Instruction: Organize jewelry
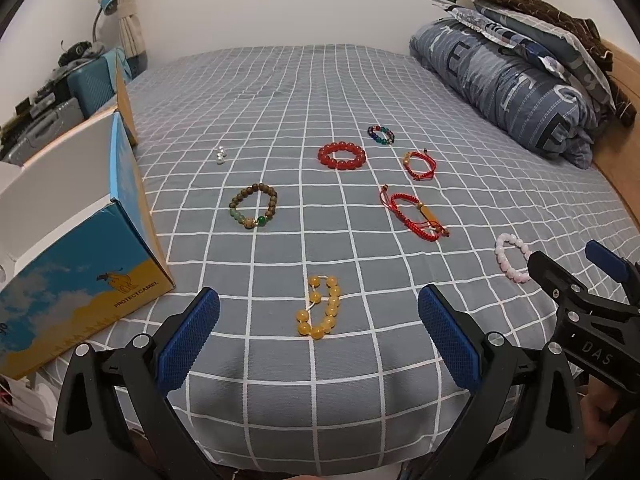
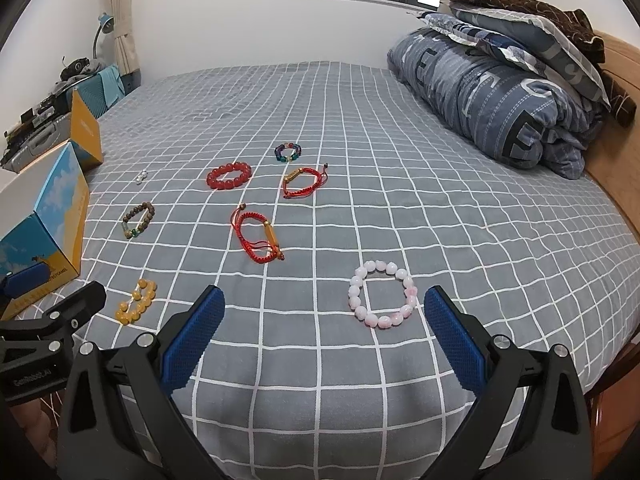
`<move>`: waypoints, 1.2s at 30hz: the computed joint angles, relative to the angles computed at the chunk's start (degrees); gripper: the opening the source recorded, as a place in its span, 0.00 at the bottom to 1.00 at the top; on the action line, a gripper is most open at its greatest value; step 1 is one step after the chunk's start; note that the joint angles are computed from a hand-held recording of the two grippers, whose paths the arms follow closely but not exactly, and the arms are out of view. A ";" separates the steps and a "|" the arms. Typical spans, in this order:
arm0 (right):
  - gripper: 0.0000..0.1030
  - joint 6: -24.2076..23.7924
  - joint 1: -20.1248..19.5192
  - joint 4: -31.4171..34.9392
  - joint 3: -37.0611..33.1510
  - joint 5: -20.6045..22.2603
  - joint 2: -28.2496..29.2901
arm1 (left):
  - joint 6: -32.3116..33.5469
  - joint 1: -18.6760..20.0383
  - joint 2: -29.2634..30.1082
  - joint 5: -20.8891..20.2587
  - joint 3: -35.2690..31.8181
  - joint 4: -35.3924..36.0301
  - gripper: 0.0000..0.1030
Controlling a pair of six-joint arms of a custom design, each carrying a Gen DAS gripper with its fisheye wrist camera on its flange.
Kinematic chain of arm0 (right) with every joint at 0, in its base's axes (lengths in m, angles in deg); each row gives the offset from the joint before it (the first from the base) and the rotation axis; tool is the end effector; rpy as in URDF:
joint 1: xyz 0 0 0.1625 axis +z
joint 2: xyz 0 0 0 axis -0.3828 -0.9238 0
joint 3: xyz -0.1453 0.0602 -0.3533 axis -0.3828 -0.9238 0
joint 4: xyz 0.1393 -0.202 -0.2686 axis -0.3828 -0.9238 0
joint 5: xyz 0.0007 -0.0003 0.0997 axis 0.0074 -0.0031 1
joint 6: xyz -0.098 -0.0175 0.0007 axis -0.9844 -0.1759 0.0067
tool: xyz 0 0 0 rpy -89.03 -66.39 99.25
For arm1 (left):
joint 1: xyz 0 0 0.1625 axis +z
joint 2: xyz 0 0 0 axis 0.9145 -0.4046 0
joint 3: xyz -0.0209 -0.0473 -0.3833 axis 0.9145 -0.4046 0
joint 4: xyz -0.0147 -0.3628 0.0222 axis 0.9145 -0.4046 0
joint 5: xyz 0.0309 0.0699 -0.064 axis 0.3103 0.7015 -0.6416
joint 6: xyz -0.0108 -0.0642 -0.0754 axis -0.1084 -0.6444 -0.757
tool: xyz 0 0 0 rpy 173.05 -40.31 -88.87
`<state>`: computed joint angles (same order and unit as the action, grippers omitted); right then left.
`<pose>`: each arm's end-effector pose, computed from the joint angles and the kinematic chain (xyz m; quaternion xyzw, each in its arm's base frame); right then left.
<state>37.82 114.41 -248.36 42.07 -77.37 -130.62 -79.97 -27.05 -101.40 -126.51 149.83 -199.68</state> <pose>0.0809 -0.5304 0.3640 -0.0031 -0.7979 0.4270 0.4255 -0.4293 -0.6100 0.0003 0.2955 0.8743 -0.2651 0.2793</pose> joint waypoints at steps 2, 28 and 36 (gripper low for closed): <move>0.93 0.24 -0.11 0.18 0.10 0.38 -0.10 | -0.17 -0.01 0.07 0.12 -0.09 0.19 0.94; 0.93 0.48 -0.17 -0.05 0.17 0.75 0.16 | -0.67 0.30 0.55 0.07 -0.61 0.28 0.94; 0.93 0.44 -0.16 -0.13 0.15 0.79 0.23 | -0.32 0.22 0.37 0.34 -0.31 0.10 0.94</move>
<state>38.26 114.24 -248.49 42.22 -76.57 -130.39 -80.29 -26.83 -101.04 -126.17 149.52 -199.58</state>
